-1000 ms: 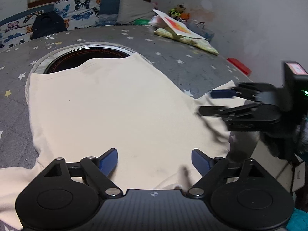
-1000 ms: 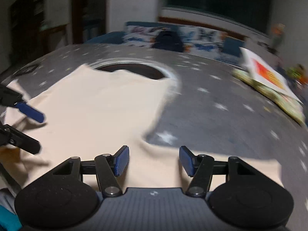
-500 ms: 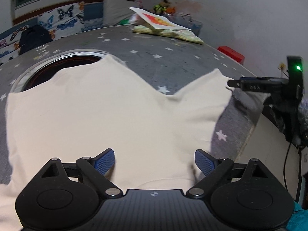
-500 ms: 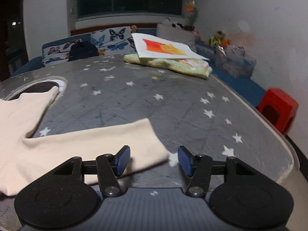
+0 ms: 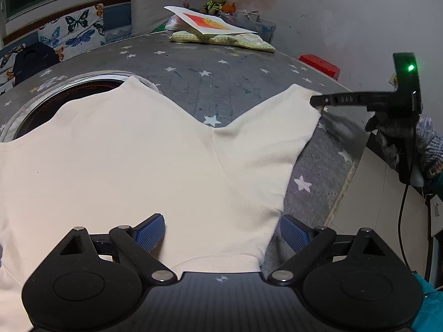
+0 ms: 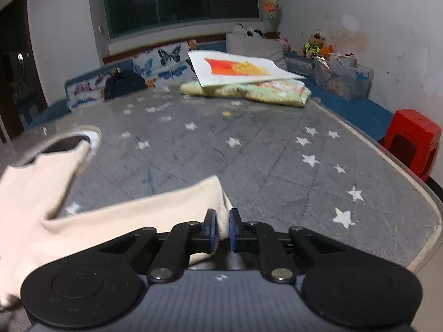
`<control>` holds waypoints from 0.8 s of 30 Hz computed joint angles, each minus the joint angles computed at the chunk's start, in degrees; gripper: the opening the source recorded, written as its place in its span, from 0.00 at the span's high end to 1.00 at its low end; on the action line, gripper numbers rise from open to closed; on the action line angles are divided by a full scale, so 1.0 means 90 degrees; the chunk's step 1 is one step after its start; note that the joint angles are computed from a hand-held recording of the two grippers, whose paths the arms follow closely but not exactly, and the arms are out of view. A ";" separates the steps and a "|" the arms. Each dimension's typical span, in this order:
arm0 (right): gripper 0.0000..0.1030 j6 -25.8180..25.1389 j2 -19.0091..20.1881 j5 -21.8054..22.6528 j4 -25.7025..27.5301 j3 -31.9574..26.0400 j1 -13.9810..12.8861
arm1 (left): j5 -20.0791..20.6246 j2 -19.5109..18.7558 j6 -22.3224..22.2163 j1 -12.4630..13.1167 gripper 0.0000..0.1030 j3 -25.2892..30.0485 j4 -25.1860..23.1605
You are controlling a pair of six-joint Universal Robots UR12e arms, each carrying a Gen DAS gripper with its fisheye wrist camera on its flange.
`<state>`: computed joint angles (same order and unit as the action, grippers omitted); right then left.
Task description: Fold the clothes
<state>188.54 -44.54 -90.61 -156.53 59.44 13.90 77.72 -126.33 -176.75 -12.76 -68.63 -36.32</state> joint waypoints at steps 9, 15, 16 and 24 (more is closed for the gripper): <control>0.92 0.0168 -0.0314 0.1790 -0.0639 0.0111 0.0005 | 0.0201 0.0207 -0.0262 0.0125 0.10 -0.0308 0.0344; 0.92 0.0009 -0.0132 0.3312 -0.0500 -0.0486 0.0131 | 0.0399 0.0488 -0.0554 0.0254 0.10 -0.0757 0.0809; 0.92 -0.0024 -0.0060 0.3577 -0.0390 -0.0634 0.0161 | 0.0435 0.0541 -0.0604 0.0277 0.10 -0.0842 0.0887; 0.92 -0.0887 0.0614 0.4505 0.1054 -0.1758 0.0545 | 0.0704 0.0822 -0.0978 0.0407 0.10 -0.1338 0.1141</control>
